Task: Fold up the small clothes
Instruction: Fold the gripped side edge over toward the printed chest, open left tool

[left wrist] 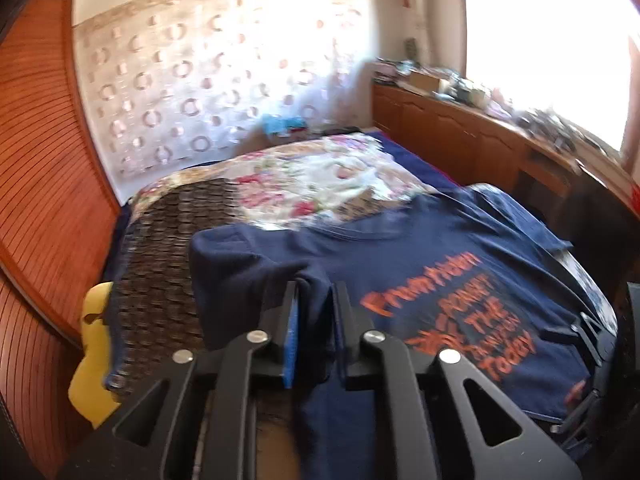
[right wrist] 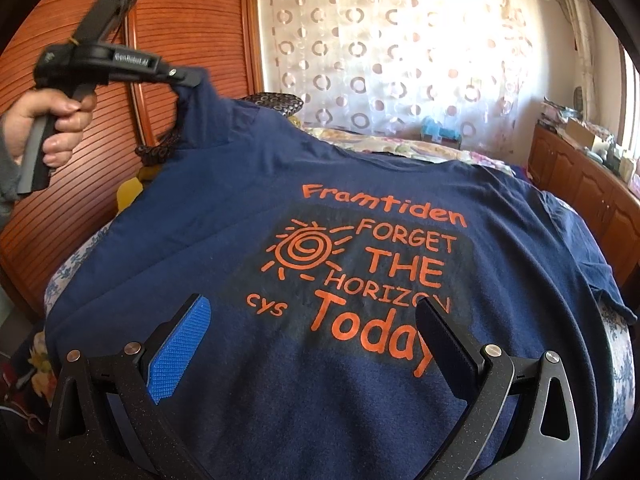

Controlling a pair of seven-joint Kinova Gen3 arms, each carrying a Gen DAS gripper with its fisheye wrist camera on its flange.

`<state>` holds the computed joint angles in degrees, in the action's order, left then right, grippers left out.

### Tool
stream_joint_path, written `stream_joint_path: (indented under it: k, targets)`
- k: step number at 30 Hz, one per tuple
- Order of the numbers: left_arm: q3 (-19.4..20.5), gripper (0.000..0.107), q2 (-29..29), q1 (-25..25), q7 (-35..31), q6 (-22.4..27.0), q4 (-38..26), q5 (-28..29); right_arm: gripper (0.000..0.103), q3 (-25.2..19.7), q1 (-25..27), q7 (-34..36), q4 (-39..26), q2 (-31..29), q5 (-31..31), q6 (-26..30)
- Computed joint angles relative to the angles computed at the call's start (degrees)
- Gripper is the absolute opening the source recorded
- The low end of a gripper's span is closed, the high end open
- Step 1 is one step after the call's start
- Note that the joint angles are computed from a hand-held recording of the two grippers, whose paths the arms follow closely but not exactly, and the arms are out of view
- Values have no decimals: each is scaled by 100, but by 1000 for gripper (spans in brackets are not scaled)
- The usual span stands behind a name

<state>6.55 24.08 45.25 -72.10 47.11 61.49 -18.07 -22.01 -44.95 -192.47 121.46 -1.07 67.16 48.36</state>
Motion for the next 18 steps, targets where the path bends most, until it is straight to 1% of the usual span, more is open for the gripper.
stream_joint_path:
  k: [2,4,6,9,10,15,18]
  targets:
    - [105,23,-17,-5,-147,26,52,89,103,-4,-6,-11,6,2,19,10]
    - [128,38,-58,14,-197,42,164,123,103,-5,-12,-26,13,6,41,12]
    - [22,43,-140,143,-63,12,375,-57,103,3,-10,-34,11,17,59,11]
    - [-115,53,-320,303,355,-173,926,-426,103,4,-18,-68,17,16,73,17]
    - [-100,55,-361,273,438,-224,1078,-463,103,3,-22,-83,19,18,80,20]
    - [-37,56,-470,-26,844,-558,1917,-423,103,5,-26,-71,25,19,74,12]
    - [-30,56,-417,-137,1030,-636,2137,-445,103,16,-20,-34,11,19,34,-9]
